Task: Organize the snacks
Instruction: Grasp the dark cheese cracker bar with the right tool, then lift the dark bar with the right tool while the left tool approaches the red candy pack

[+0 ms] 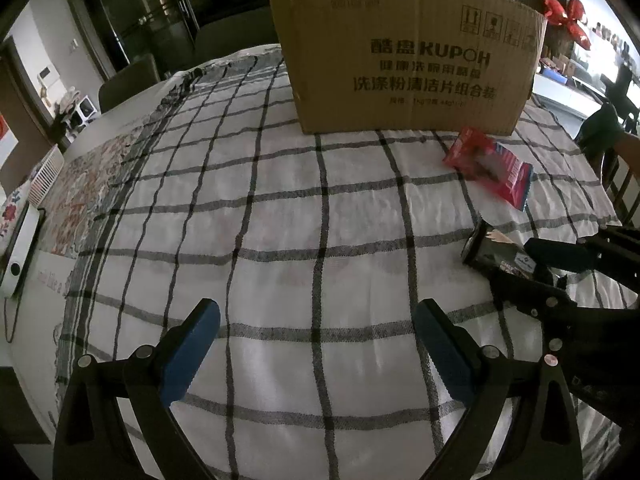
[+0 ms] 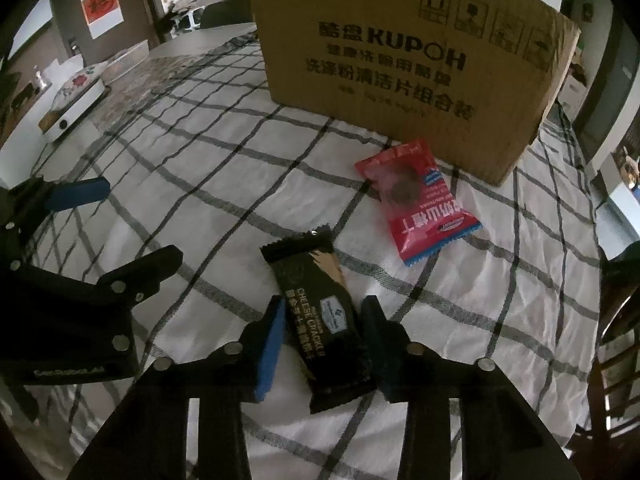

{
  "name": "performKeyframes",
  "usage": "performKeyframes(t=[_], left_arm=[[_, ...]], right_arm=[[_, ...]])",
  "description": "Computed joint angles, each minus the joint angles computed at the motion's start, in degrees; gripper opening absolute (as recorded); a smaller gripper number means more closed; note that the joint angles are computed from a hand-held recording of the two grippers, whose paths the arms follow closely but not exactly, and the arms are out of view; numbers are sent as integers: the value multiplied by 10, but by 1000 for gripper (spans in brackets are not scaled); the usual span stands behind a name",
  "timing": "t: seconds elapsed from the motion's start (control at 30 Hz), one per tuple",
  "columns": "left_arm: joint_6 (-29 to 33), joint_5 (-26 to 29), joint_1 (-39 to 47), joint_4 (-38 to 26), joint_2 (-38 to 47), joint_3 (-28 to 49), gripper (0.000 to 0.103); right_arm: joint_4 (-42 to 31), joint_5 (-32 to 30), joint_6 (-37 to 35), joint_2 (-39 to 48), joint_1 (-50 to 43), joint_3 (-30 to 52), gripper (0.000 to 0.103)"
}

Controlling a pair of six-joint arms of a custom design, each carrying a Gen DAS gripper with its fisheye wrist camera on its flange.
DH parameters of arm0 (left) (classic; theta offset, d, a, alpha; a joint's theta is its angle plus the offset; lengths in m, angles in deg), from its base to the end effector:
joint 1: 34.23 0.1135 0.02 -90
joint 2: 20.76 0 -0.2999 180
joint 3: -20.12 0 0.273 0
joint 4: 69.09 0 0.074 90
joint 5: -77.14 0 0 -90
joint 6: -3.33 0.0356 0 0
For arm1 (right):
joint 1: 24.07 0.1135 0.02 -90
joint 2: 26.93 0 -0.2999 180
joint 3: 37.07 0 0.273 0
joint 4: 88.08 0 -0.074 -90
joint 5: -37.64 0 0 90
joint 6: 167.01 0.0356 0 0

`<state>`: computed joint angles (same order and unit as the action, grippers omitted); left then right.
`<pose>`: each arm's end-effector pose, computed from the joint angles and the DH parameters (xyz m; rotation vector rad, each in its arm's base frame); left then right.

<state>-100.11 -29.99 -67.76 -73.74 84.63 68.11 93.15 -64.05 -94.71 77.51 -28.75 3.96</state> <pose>0.2536 -0.1555 0.0772 0.3544 2.5546 0.1004 0.2675 -0.0147 0.0635 -0.3636 2.5995 0.1374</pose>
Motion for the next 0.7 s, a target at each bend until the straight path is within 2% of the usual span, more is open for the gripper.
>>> performKeyframes(t=[0.23,0.5,0.7], left_arm=[[2,-4,-8,2,-12,-7,99],[8,17,-19,17,-32,-14,99],[49,42,-27,58,-38,-11,99]], right_arm=[[18,-10,20,-26,-18,-25,36],[40,-17,60,-114,-48,-76,36],[64,-4,104,-170,-69,-106,36]])
